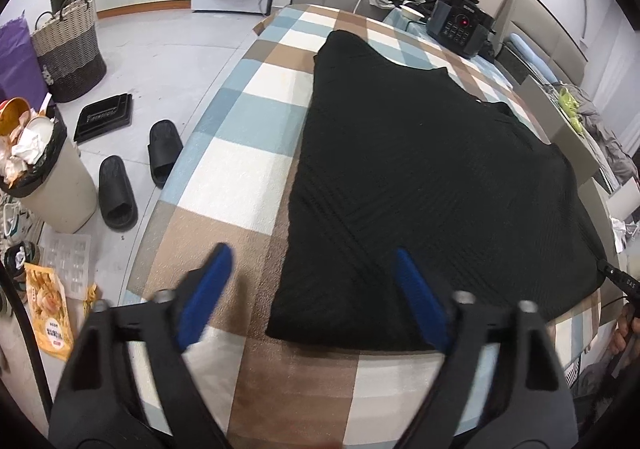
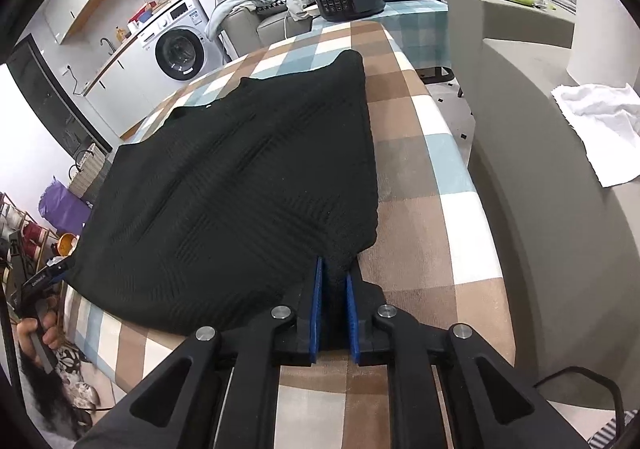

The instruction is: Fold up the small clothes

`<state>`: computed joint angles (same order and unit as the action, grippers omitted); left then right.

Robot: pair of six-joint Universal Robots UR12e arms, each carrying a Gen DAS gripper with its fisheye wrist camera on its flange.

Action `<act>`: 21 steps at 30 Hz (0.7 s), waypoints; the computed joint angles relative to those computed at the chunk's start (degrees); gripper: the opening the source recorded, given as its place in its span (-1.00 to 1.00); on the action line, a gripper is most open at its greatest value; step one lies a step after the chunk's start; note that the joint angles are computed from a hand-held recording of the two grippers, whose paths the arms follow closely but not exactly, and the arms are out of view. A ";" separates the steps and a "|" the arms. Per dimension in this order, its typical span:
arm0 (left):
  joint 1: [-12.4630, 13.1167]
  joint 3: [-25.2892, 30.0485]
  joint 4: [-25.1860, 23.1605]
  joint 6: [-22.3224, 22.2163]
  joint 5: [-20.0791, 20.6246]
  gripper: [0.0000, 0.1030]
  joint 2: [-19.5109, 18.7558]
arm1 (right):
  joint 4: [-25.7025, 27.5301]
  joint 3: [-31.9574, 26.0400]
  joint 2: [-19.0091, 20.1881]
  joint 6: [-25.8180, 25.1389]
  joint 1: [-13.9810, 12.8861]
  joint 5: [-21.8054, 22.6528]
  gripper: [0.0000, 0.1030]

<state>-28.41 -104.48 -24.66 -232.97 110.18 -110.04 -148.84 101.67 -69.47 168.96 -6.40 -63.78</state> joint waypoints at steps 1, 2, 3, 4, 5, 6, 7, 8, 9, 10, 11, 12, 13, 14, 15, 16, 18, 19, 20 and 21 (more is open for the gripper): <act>0.06 -0.12 0.95 0.48 -0.50 0.02 -0.07 | 0.04 0.24 -0.18 0.12 -0.10 0.42 -0.78; 0.13 -0.32 1.94 0.79 -0.90 -0.14 -0.10 | -0.10 0.22 -0.11 0.49 -0.09 0.37 -0.78; 0.21 -0.61 3.14 0.83 -1.33 -0.40 -0.11 | -0.22 0.35 -0.20 0.62 -0.20 0.50 -0.78; 0.21 -0.74 3.76 0.83 -1.44 -0.58 -0.13 | -0.20 0.39 -0.22 0.55 -0.27 0.71 -0.78; 0.12 -1.00 4.87 0.97 -1.12 -0.70 -0.14 | -0.26 0.40 -0.23 0.57 -0.25 0.63 -0.78; 0.03 -1.28 6.04 1.23 -0.73 -0.86 -0.13 | -0.40 0.44 -0.24 0.73 -0.23 0.56 -0.78; -0.11 -1.44 6.84 1.34 -0.46 -0.86 -0.12 | -0.50 0.49 -0.27 0.67 -0.19 0.47 -0.78; -0.29 -1.70 8.06 1.53 0.16 -0.87 -0.07 | -0.86 0.63 -0.33 0.57 -0.15 0.30 -0.78; -0.47 -1.81 8.68 1.70 0.77 -0.89 0.01 | -1.06 0.68 -0.34 0.57 -0.17 0.25 -0.78; -0.73 -1.86 9.15 1.81 1.66 -0.89 0.12 | -1.27 0.76 -0.38 0.55 -0.14 0.22 -0.78; -0.96 -1.99 9.86 1.71 2.56 -0.89 0.26 | -1.48 0.85 -0.42 0.53 -0.13 0.24 -0.78; -1.15 -2.17 10.49 1.62 3.32 -0.90 0.41 | -1.82 0.97 -0.45 0.63 -0.14 0.20 -0.78; -1.28 -2.31 10.50 1.56 3.84 -0.90 0.61 | -1.83 1.03 -0.48 0.56 -0.07 -0.18 -0.78; -1.25 -2.38 9.66 1.29 3.86 -0.90 0.82 | -1.59 0.98 -0.48 0.24 0.10 -1.12 -0.78; -1.03 -2.47 8.55 0.82 3.33 -0.90 0.96 | -1.23 0.92 -0.47 -0.03 0.30 -2.22 -0.78; -0.74 -2.50 7.11 -0.12 2.58 -0.90 0.97 | -0.99 0.87 -0.46 0.03 0.39 -2.62 -0.78; -0.38 -2.62 5.58 -1.03 1.06 -0.90 0.83 | -0.58 0.84 -0.54 0.26 0.42 -3.16 -0.78; -0.49 -2.73 5.91 -1.06 1.28 -0.90 0.73 | -0.67 0.88 -0.63 0.44 0.39 -3.28 -0.78; -0.60 -2.81 6.37 -0.88 1.42 -0.90 0.67 | -0.88 1.01 -0.81 0.58 0.30 -3.05 -0.78; -0.72 -2.82 6.59 -0.74 1.68 -0.90 0.69 | -1.18 1.18 -0.99 0.64 0.17 -2.59 -0.78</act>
